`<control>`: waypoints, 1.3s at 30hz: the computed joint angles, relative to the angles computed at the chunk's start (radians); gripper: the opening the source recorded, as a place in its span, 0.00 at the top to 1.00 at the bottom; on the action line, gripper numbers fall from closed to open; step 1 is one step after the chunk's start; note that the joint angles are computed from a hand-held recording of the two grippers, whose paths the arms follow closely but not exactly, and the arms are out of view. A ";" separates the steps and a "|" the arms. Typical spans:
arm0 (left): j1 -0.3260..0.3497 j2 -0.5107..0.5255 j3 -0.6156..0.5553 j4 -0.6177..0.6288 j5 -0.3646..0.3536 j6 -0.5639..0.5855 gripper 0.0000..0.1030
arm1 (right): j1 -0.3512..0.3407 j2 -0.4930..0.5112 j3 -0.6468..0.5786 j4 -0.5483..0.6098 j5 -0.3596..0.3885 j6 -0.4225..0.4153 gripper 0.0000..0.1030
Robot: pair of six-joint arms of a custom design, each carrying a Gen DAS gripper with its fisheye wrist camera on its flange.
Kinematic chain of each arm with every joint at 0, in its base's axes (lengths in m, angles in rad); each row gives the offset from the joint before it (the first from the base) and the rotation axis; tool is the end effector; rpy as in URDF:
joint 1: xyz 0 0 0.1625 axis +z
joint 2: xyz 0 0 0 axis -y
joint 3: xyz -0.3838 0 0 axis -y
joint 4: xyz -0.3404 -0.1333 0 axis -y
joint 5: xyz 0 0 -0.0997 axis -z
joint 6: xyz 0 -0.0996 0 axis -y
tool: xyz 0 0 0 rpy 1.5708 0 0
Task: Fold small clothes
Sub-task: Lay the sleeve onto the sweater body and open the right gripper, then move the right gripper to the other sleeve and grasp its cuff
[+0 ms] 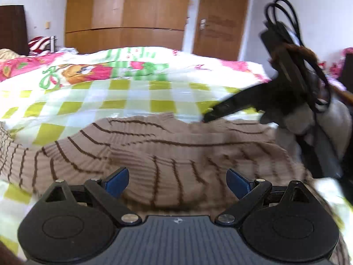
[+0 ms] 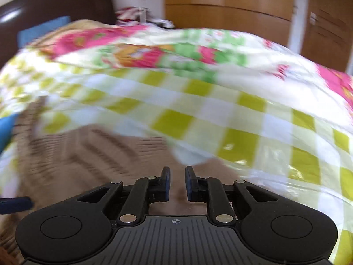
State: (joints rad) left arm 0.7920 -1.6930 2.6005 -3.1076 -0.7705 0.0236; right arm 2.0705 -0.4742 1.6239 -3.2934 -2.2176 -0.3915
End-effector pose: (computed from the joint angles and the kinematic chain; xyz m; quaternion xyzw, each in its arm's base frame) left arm -0.0539 -0.3461 0.2778 0.2310 0.8533 -0.4015 0.2392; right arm 0.3554 -0.4981 0.0143 0.3110 -0.8594 0.2840 0.2899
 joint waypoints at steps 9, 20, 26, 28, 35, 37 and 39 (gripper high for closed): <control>0.120 0.124 -0.053 -0.077 -0.013 0.017 0.00 | -0.056 0.017 0.011 -0.058 -0.019 -0.179 0.68; 0.089 0.210 -0.027 -0.188 0.099 0.051 0.00 | -0.080 0.063 -0.063 -0.099 -0.097 -0.032 0.87; 0.105 0.188 -0.024 -0.199 0.069 0.052 0.00 | -0.059 -0.003 0.019 -0.158 -0.061 0.043 0.84; 0.102 0.184 -0.023 -0.192 0.072 0.049 0.00 | -0.037 -0.060 0.109 -0.207 -0.048 0.052 0.84; 0.073 0.142 -0.016 -0.151 0.085 0.034 0.00 | 0.018 -0.267 0.444 -0.283 -0.117 0.215 0.79; 0.051 0.136 -0.010 -0.159 0.100 0.051 0.00 | 0.027 -0.286 0.503 -0.329 -0.123 0.219 0.79; 0.027 0.149 -0.001 -0.193 0.122 0.093 0.00 | 0.035 -0.289 0.533 -0.338 -0.113 0.180 0.79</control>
